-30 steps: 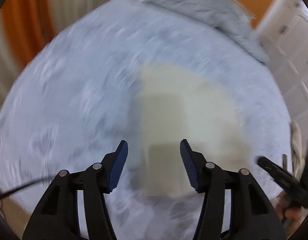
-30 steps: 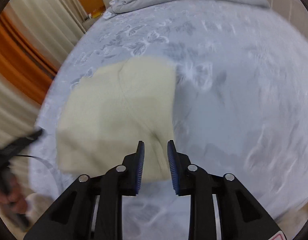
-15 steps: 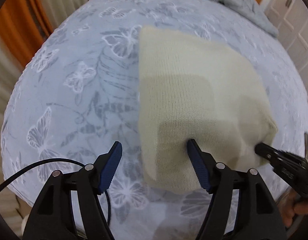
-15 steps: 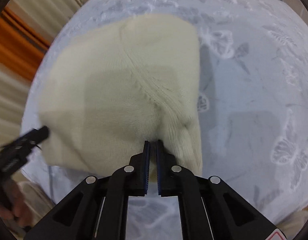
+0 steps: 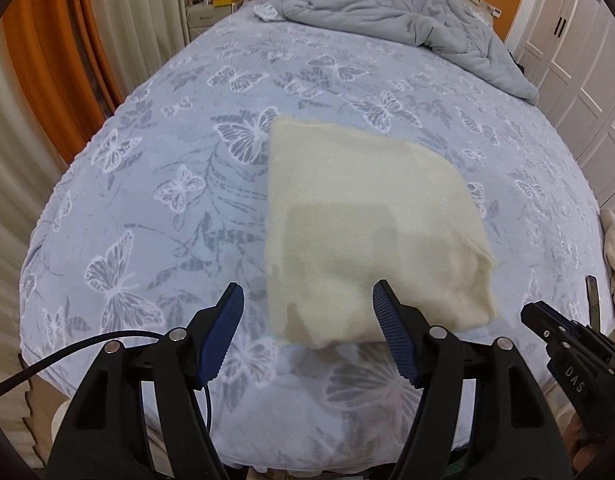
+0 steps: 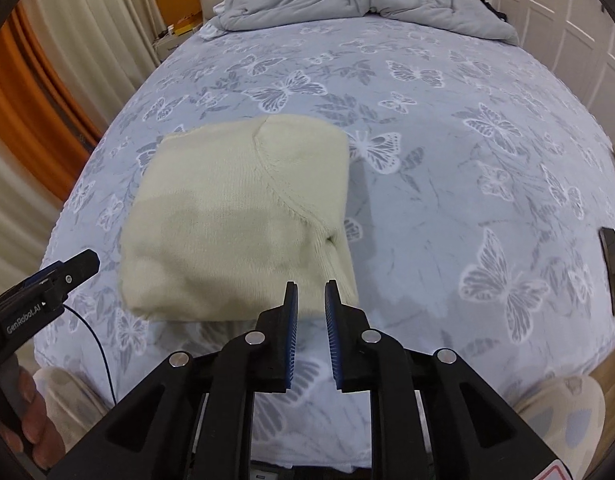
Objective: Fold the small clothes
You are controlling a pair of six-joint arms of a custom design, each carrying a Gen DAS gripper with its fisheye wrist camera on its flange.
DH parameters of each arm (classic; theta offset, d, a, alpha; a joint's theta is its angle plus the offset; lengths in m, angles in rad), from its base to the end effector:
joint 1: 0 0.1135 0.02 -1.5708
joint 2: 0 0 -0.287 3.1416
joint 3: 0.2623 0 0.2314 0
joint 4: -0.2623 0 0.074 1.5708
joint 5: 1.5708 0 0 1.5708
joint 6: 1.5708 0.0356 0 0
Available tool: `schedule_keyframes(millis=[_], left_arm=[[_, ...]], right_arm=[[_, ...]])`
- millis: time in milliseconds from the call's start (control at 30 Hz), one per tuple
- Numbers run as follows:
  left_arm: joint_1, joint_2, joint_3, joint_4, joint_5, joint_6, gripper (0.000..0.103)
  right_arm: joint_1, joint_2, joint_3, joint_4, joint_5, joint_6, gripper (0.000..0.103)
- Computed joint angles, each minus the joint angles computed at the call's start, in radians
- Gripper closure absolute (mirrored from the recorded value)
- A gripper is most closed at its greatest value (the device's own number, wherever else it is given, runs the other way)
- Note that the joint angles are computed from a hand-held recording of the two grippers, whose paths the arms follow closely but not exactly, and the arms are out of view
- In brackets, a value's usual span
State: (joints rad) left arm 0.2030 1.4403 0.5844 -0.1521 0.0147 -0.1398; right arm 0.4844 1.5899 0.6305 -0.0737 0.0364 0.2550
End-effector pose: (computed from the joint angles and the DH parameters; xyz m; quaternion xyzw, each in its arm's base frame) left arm 0.2283 0.0464 0.1759 -0.1618 0.9469 0.0017 0.2778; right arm 0.2298 0.1195 0.1578 -0.1055 0.9581 0.0796 0.2540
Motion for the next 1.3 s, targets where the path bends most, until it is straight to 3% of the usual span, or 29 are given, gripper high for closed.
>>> schedule_keyframes(millis=[200,300,433,600,733,1000,1133,1300], left_arm=[[-0.082,-0.124,-0.064,-0.016,-0.066,-0.041,0.032],[-0.129,-0.171,-0.098,-0.015,-0.111,-0.062,0.026],[-0.2,-0.221,-0.134,-0.025,-0.157,-0.092,0.025],[-0.302,-0.263,-0.171,-0.025,-0.244,-0.134,0.024],[-0.346,-0.289,-0.213,0.007,-0.296,-0.208,0.013],[-0.443,-0.289,-0.289,0.045,-0.417,-0.271,0.013],[-0.462,-0.289,-0.334,0.104,-0.415,-0.277,0.012],[-0.511,-0.207,-0.396,0.229,-0.476,-0.281,0.012]], right_arm=[[0.026,-0.086,-0.087,0.025,0.032,0.027,0.074],[0.032,-0.117,-0.121,0.037,0.037,0.037,0.073],[0.044,-0.157,-0.165,0.049,0.048,0.048,0.073],[0.05,-0.185,-0.217,0.083,0.063,0.054,0.068],[0.082,-0.189,-0.275,0.15,0.096,0.051,0.067],[0.125,-0.178,-0.364,0.246,0.135,0.06,0.064],[0.151,-0.161,-0.413,0.339,0.164,0.077,0.057],[0.18,-0.07,-0.465,0.474,0.192,0.112,0.057]])
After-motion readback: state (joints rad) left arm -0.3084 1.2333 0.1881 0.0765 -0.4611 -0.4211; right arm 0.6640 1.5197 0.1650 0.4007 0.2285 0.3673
